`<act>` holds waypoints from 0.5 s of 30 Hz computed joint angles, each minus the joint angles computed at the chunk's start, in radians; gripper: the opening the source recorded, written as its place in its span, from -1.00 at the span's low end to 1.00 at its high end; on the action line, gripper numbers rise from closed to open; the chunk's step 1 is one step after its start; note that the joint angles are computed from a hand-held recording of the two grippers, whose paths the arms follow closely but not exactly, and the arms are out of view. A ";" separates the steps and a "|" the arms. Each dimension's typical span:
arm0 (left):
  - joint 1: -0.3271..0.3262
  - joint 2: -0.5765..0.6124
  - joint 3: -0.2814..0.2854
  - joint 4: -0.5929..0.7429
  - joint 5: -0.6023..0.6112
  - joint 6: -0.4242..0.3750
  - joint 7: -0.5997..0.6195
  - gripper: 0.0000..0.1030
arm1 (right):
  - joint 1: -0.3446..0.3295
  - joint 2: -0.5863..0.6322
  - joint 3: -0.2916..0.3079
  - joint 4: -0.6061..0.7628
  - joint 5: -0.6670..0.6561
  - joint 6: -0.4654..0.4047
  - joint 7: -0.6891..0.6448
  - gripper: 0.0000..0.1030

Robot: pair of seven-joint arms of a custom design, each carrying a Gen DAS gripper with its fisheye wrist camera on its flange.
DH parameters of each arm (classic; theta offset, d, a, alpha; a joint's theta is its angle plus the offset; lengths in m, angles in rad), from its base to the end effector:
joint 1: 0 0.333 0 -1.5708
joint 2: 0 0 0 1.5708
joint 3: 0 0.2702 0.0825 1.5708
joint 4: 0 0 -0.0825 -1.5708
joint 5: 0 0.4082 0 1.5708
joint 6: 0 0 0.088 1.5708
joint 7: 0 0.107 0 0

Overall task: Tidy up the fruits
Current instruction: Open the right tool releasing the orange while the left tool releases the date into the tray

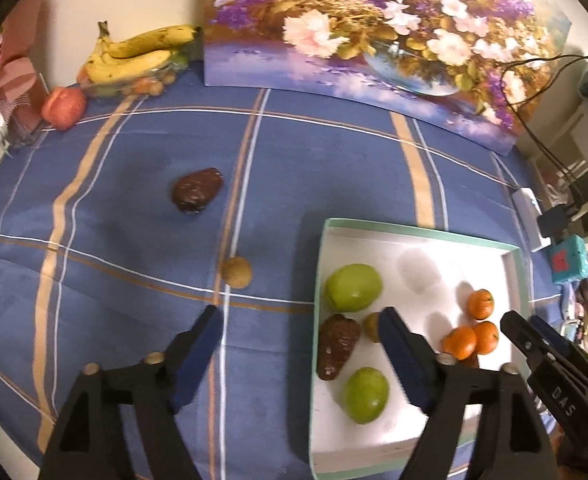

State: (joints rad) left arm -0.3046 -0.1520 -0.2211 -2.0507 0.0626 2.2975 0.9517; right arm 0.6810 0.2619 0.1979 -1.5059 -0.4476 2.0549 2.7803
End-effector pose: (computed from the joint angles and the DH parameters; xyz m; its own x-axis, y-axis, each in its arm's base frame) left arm 0.4977 -0.2917 0.4927 0.0285 -0.9888 0.1466 -0.9276 -0.0808 -0.3647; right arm 0.4624 0.5010 0.5030 -0.1672 -0.9806 -0.1027 -0.8748 0.1956 -0.4433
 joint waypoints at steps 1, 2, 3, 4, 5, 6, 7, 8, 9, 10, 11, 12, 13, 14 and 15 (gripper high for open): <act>0.003 0.000 -0.001 -0.001 0.010 -0.002 -0.010 0.84 | 0.000 0.005 0.000 0.004 0.003 -0.004 -0.004 0.01; 0.006 0.001 -0.001 -0.001 0.021 -0.006 -0.021 0.92 | -0.001 0.003 0.000 0.000 0.004 -0.006 -0.006 0.14; 0.007 0.000 -0.002 -0.004 0.028 -0.008 -0.028 0.97 | 0.000 0.000 0.000 -0.004 0.002 -0.004 -0.004 0.14; 0.010 0.002 -0.002 -0.003 0.039 -0.012 -0.039 0.98 | 0.001 -0.001 -0.001 -0.006 -0.003 0.000 0.002 0.15; 0.011 0.002 -0.004 -0.004 0.047 -0.014 -0.046 1.00 | 0.001 -0.003 -0.002 -0.010 -0.008 0.009 0.008 0.17; 0.013 0.002 -0.005 -0.005 0.061 -0.014 -0.051 1.00 | 0.002 -0.003 -0.003 -0.012 -0.013 0.013 0.012 0.21; 0.014 -0.001 -0.006 -0.007 0.075 -0.019 -0.056 1.00 | 0.003 -0.002 -0.004 -0.011 -0.020 0.013 0.015 0.37; 0.015 -0.005 -0.007 -0.011 0.085 -0.022 -0.062 1.00 | 0.005 0.000 -0.004 -0.009 -0.026 0.011 0.019 0.50; 0.016 -0.006 -0.008 -0.013 0.097 -0.023 -0.069 1.00 | 0.006 0.002 -0.005 -0.008 -0.033 0.011 0.022 0.52; 0.017 -0.008 -0.008 -0.016 0.108 -0.022 -0.078 1.00 | 0.007 0.003 -0.006 -0.008 -0.038 0.013 0.024 0.53; 0.018 -0.011 -0.008 -0.020 0.115 -0.020 -0.086 1.00 | 0.008 0.004 -0.007 -0.009 -0.044 0.016 0.027 0.55; 0.019 -0.013 -0.006 -0.024 0.119 -0.015 -0.093 1.00 | 0.009 0.004 -0.008 -0.010 -0.050 0.018 0.031 0.57; 0.020 -0.013 -0.005 -0.026 0.120 -0.012 -0.097 1.00 | 0.010 0.005 -0.008 -0.010 -0.056 0.017 0.035 0.64; 0.021 -0.015 -0.004 -0.029 0.121 -0.009 -0.101 1.00 | 0.012 0.006 -0.009 -0.009 -0.065 0.016 0.039 0.66; 0.021 -0.016 -0.003 -0.030 0.122 -0.007 -0.105 1.00 | 0.014 0.006 -0.010 -0.010 -0.074 0.018 0.043 0.68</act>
State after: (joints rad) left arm -0.2834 -0.1681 -0.2239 -2.0808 0.1843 2.2905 0.8470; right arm 0.6948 0.2679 0.1876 -1.5161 -0.5213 2.0732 2.8229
